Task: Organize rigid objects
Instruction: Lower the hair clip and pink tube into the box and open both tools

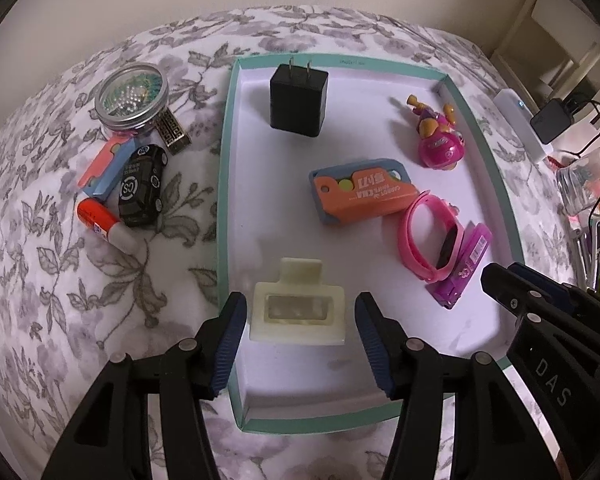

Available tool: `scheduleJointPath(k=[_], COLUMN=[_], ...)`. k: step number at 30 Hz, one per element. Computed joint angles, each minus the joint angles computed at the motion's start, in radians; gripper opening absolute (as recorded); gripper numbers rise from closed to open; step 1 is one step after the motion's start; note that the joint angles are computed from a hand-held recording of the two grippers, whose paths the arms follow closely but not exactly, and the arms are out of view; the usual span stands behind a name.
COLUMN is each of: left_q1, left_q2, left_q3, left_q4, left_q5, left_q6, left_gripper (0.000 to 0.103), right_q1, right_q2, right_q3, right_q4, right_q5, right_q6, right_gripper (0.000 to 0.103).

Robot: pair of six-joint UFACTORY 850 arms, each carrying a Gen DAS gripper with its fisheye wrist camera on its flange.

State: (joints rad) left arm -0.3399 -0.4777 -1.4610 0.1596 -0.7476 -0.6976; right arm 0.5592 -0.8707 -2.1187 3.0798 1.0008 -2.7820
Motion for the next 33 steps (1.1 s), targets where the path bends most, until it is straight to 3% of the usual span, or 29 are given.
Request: scheduleJointPath(k=[7, 9, 10, 11, 13, 15, 28, 33], left_q1=[0.014, 0.02, 0.023, 0.026, 0.025, 0.028, 0.043, 0.045], left_q2=[0.036, 0.052, 0.058, 0.065, 0.072, 0.079, 0.093, 0.095], left_q3=[0.006, 0.019, 0.024, 0.028, 0.033, 0.036, 0.056, 0.059], left_q4=[0.054, 0.072, 0.084, 0.099, 0.139, 0.174, 0.196, 0.195], left_q5=[-0.004, 0.006, 0.008, 0.011, 0.012, 0.008, 0.002, 0.005], left_q6=[-0.077, -0.103, -0.117, -0.132, -0.171, -0.201, -0.257, -0.263], left_gripper=[0.058, 0.059, 0.061, 0.072, 0.084, 0.084, 0.084, 0.086], right_q1=[0.002, 0.001, 0.0, 0.0, -0.001, 0.0, 0.0, 0.0], right_q2=[0.023, 0.026, 0.03, 0.031, 0.034, 0.038, 0.047, 0.055], right_q3=[0.01, 0.014, 0.019, 0.02, 0.025, 0.033, 0.056, 0.069], right_q4=[-0.023, -0.023, -0.021, -0.018, -0.014, -0.017, -0.008, -0.009], right_q5=[-0.034, -0.042, -0.048, -0.051, -0.057, -0.067, -0.111, -0.135], right_q6=[0.03, 0.037, 0.043, 0.044, 0.043, 0.047, 0.038, 0.037], right_gripper=[0.04, 0.051, 0.053, 0.055, 0.057, 0.066, 0.083, 0.098])
